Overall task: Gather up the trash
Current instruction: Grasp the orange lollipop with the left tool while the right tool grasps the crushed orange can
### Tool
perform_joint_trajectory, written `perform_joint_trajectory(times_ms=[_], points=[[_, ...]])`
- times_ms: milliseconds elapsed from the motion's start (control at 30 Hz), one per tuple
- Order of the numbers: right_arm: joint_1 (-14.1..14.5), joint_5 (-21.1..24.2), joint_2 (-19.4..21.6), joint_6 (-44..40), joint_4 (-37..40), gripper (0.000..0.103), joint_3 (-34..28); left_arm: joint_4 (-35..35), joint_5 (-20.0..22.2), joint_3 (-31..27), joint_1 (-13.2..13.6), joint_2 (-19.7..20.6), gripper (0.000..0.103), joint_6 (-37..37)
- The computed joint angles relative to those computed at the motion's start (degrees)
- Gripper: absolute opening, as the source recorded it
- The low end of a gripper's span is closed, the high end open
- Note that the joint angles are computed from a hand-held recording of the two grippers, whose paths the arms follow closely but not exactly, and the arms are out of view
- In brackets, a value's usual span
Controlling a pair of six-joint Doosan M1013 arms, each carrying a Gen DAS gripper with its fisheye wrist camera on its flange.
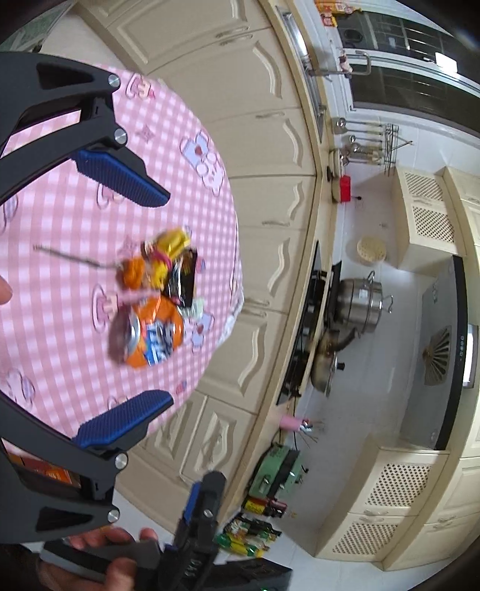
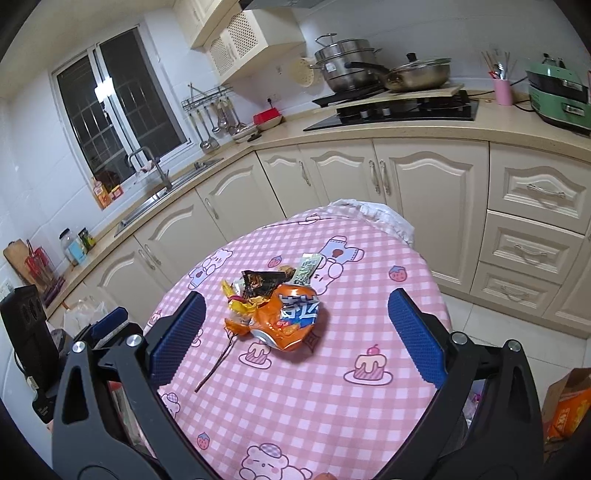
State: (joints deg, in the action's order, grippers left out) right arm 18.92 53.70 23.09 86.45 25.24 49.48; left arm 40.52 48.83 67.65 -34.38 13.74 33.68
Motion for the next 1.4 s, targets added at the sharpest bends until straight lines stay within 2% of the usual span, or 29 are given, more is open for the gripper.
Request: perform_joint_trajectory(times_ms=[100,233,333,500,600,667,700,733,767,800,833,967,1033,1100,1133,1167,1200,1400], points=[[0.44,0.16,0.33,-0.45,-0.92,0.097,-0.2,0.43,0.87,1.0,0.21,-0.15,0.097,1.51],[0.62,0.97,0.97,-0.36,-1.46,0.097,-0.3,-2.4,2.5,0.98,0.9,1.02,0.097,6.93],[0.69,2.03,1.82,0.34,-1.87,0.097,-0.73,-3.59,4.87,-0.16,1.46,3.12,0.097,9.72],[0.81,4.02,3.32,0.99,-3.18,0.097,-1.89,-9.42,6.94,-2.47,3.38,5.96,0.097,13.39],[1.0,5.15,4.52,1.39,-3.56,0.097,-2.97,-11.68,10.04,-5.13,4.25,8.2,0.096,16.73],[1.32,6.48,5.8,1.86,-4.17,0.097,-4.34,-14.86,11.13,-6.53,5.06,9.36,0.081,19.49],[1.44,6.99,6.24,1.97,-4.41,0.097,-4.89,-17.45,12.04,-7.47,5.63,10.02,0.065,21.06],[1.69,7.91,7.06,2.11,-4.83,0.097,-5.93,-20.87,12.5,-8.28,6.36,10.64,0.042,22.73],[2.01,8.86,7.99,2.23,-5.25,0.097,-7.14,-22.92,12.75,-8.59,6.87,10.95,0.036,23.62],[2.22,9.53,8.61,2.36,-5.54,0.097,-8.06,-22.73,12.41,-8.47,6.92,10.89,0.023,23.55],[2.56,10.8,9.7,2.56,-5.91,0.097,-9.61,-23.82,12.06,-8.4,7.16,10.79,0.005,24.56],[3.82,15.44,14.17,2.82,-6.84,0.097,-15.87,-24.38,9.32,-5.65,7.23,9.13,0.005,23.63],[4.57,18.7,17.04,4.25,-9.14,0.097,-20.05,-22.35,8.3,-4.1,6.92,7.98,0.005,21.53],[4.61,19.92,18.36,5.27,-8.5,0.094,-21.58,-21.48,7.77,-3.14,6.77,7.19,0.005,20.52],[4.59,20.26,18.64,5.48,-7.94,0.086,-21.72,-21.45,7.16,-2.23,6.77,6.51,0.005,19.97],[4.63,20.67,18.81,5.72,-8.09,0.056,-21.82,-21.27,7.03,-1.99,6.71,6.23,0.005,19.67],[4.64,20.68,18.76,5.89,-7.96,0.051,-21.57,-21.05,6.85,-1.63,6.72,5.89,0.005,19.37],[4.35,15.1,14.46,1.73,-4.72,0.051,-14.17,-19.23,4.05,1.2,6.51,3.67,0.005,15.61]])
